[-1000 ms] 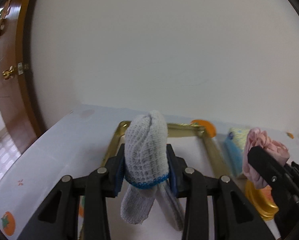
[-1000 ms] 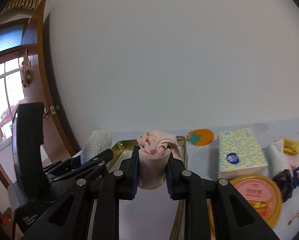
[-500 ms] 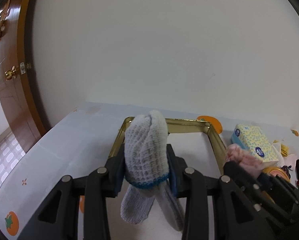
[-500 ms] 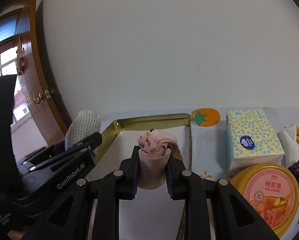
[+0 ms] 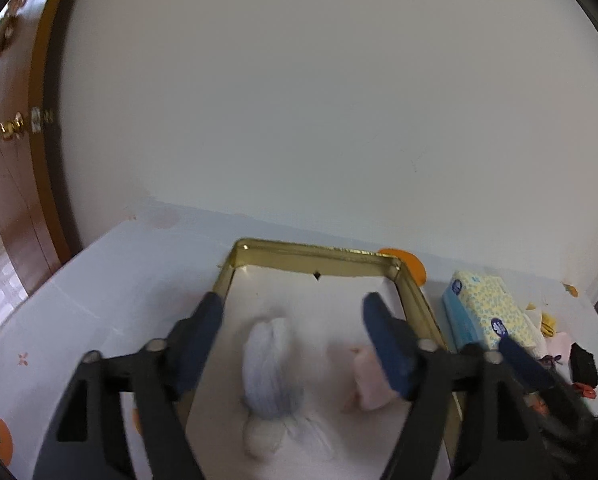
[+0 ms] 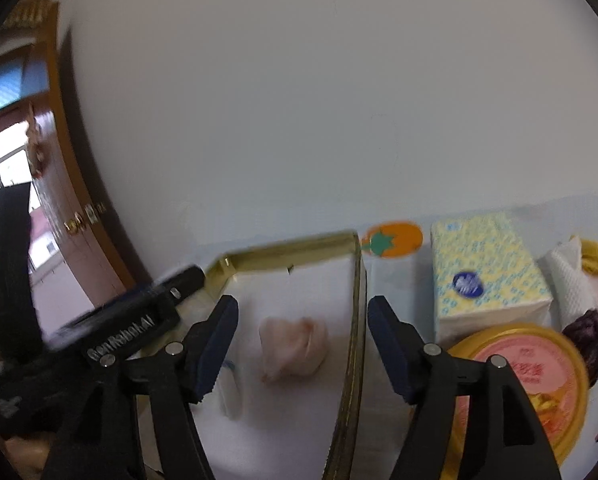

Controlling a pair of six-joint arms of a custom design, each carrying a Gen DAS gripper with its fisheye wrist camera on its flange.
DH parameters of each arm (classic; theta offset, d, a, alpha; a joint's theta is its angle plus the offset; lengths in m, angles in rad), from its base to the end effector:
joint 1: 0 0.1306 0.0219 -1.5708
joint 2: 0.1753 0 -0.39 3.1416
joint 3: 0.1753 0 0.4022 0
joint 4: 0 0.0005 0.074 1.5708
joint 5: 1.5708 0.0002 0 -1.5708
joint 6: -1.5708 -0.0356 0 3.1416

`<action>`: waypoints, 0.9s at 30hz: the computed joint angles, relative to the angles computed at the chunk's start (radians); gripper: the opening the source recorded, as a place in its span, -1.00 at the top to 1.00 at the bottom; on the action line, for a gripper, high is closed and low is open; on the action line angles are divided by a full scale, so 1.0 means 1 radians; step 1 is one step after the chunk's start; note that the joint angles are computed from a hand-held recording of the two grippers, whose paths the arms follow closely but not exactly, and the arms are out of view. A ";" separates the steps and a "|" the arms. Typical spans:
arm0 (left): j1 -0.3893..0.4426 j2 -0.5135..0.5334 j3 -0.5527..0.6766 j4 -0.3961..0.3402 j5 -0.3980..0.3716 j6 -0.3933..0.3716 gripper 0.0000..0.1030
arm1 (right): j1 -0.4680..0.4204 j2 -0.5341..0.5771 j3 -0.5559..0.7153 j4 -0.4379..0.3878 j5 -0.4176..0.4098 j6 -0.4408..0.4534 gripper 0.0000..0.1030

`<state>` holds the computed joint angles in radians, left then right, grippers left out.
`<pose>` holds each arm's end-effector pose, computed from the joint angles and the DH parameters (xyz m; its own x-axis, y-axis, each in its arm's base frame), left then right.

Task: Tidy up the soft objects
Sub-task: 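Open both grippers to drop the sock and glove into the tray, then move both grippers back toward the remaining soft items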

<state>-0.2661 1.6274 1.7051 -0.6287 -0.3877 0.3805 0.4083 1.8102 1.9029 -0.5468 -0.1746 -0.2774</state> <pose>0.5857 -0.1462 0.4852 -0.4440 -0.2353 -0.8646 -0.2501 0.9591 -0.1327 0.6195 0.2742 0.4768 -0.5335 0.0630 -0.8434 -0.4036 0.8574 0.3194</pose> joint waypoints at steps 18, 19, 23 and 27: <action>-0.107 -0.074 -0.167 0.316 -0.283 -0.117 -0.99 | -0.031 -0.159 -0.211 0.202 0.268 0.044 -0.63; -0.108 -0.074 -0.168 0.310 -0.279 -0.104 -0.99 | -0.033 -0.163 -0.216 0.200 0.269 0.044 -0.63; -0.121 -0.075 -0.182 0.337 -0.277 -0.106 -0.99 | -0.042 -0.179 -0.234 0.192 0.272 0.058 -0.63; -0.135 -0.076 -0.198 0.370 -0.263 -0.125 -0.99 | -0.059 -0.212 -0.273 0.188 0.275 0.088 -0.63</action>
<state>-0.4012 1.5511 1.5076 -0.2583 -0.6511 0.2558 0.3488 1.5985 1.6300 -0.3586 0.1002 -0.1894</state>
